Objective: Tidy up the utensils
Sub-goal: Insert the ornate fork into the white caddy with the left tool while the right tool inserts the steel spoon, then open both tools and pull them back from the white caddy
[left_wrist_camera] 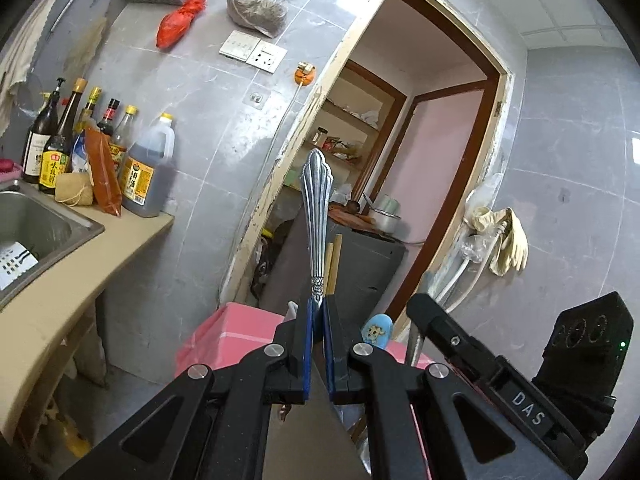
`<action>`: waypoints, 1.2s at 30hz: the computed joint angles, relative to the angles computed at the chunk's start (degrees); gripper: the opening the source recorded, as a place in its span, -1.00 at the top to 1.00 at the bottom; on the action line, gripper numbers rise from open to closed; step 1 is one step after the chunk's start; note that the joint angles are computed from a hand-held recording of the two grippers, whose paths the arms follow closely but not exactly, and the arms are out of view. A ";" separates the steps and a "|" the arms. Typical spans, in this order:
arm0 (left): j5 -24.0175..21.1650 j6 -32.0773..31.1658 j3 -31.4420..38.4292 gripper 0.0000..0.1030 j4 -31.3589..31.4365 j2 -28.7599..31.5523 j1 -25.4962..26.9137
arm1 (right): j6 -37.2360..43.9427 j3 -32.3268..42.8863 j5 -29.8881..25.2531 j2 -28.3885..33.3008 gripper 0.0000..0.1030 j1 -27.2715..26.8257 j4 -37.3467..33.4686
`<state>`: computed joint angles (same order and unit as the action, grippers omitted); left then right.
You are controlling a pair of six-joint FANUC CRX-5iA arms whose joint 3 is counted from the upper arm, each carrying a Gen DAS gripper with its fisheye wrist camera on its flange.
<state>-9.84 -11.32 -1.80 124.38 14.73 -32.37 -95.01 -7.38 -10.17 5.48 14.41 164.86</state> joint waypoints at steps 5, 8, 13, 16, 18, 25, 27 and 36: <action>-1.40 0.16 -1.84 0.89 -3.82 -1.24 0.77 | 0.83 -0.12 1.74 -0.39 0.95 -0.04 -0.21; -4.52 7.69 -2.82 0.89 -13.15 -1.67 3.37 | 6.85 -1.67 1.07 -0.80 0.95 0.69 -5.87; -10.65 22.09 -2.54 0.89 -30.05 -2.02 8.44 | 14.36 -3.57 0.28 -1.57 0.94 1.74 -12.80; -12.85 25.38 -2.39 0.88 -34.75 -2.34 9.89 | 18.62 -4.73 -0.28 -1.85 0.94 2.51 -17.31; -13.28 25.88 -2.65 0.86 -35.91 -2.80 10.20 | 22.20 -5.60 -1.21 -1.92 0.92 3.33 -21.15; -12.79 24.25 -4.10 0.25 -33.35 -4.35 9.77 | 34.99 -9.21 -7.27 -3.53 0.53 7.64 -35.40; -11.82 26.89 -3.93 0.25 -35.77 -4.86 9.88 | 43.08 -10.55 -11.06 -4.66 0.47 10.68 -44.27; -8.11 45.50 -2.88 -0.50 -53.99 -9.48 10.55 | 66.98 -13.59 -27.51 -12.73 -0.31 22.73 -70.71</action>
<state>-17.95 34.18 -4.68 70.38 5.25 -21.82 -28.03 -20.97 -37.68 -7.25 37.15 94.15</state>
